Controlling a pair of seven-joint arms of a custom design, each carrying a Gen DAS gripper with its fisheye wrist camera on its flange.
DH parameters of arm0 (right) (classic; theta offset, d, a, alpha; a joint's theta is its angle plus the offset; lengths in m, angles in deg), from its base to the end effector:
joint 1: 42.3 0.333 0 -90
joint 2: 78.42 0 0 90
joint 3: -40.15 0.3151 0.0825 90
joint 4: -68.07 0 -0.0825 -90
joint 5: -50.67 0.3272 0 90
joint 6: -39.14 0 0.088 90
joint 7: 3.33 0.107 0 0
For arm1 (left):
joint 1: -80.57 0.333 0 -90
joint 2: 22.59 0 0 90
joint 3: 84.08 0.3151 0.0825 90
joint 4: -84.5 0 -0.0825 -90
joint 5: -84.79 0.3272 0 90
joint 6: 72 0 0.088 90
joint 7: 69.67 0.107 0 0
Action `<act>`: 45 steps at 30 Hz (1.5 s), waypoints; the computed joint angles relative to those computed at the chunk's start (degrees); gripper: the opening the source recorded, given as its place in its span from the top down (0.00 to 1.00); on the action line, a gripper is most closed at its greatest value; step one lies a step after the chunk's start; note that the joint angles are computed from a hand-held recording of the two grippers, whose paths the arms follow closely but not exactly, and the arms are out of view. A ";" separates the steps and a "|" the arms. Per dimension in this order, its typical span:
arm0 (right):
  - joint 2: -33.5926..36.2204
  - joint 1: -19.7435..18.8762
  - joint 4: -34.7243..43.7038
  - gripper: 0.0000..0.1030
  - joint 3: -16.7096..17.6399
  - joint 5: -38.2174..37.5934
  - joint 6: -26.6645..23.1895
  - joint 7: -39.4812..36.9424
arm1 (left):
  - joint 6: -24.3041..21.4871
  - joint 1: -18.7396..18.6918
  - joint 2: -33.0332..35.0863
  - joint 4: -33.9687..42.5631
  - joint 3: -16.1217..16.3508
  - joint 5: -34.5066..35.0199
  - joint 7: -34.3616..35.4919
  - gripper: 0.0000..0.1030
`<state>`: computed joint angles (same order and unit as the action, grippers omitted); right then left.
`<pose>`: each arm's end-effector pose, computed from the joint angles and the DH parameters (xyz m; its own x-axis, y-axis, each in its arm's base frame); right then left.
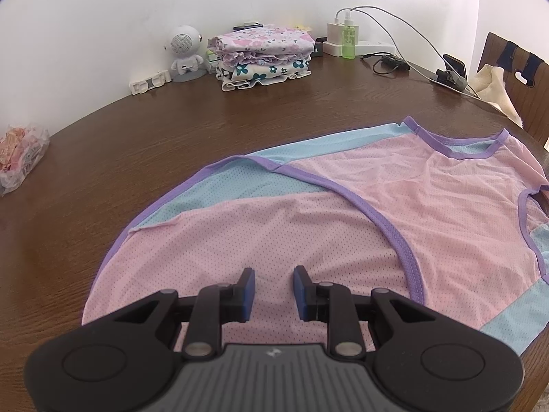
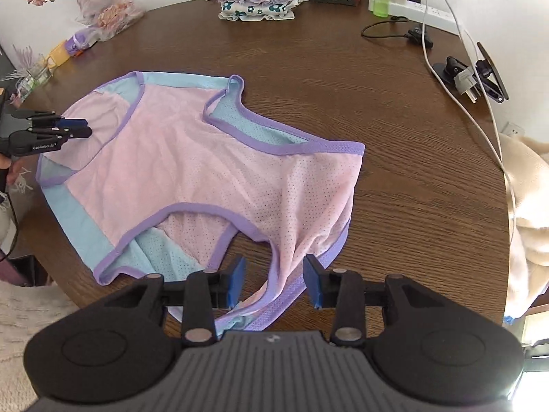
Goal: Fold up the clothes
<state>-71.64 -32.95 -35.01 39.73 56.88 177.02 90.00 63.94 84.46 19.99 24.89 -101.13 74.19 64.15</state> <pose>0.5756 0.0914 0.5495 0.0666 -0.9896 -0.1278 -0.8884 -0.0005 -0.4591 0.7363 -0.0835 0.4946 -0.6623 -0.7433 -0.0948 -0.5340 0.5570 -0.6361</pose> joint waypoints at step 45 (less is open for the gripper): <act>-4.45 3.95 -6.17 0.98 2.01 -31.98 -0.12 25.82 | -0.46 0.93 0.37 0.48 -0.46 -2.02 0.22 0.71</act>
<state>-76.09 -29.00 -41.18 41.74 24.90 176.91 115.82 63.48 85.40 20.36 25.37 -101.59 72.17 64.38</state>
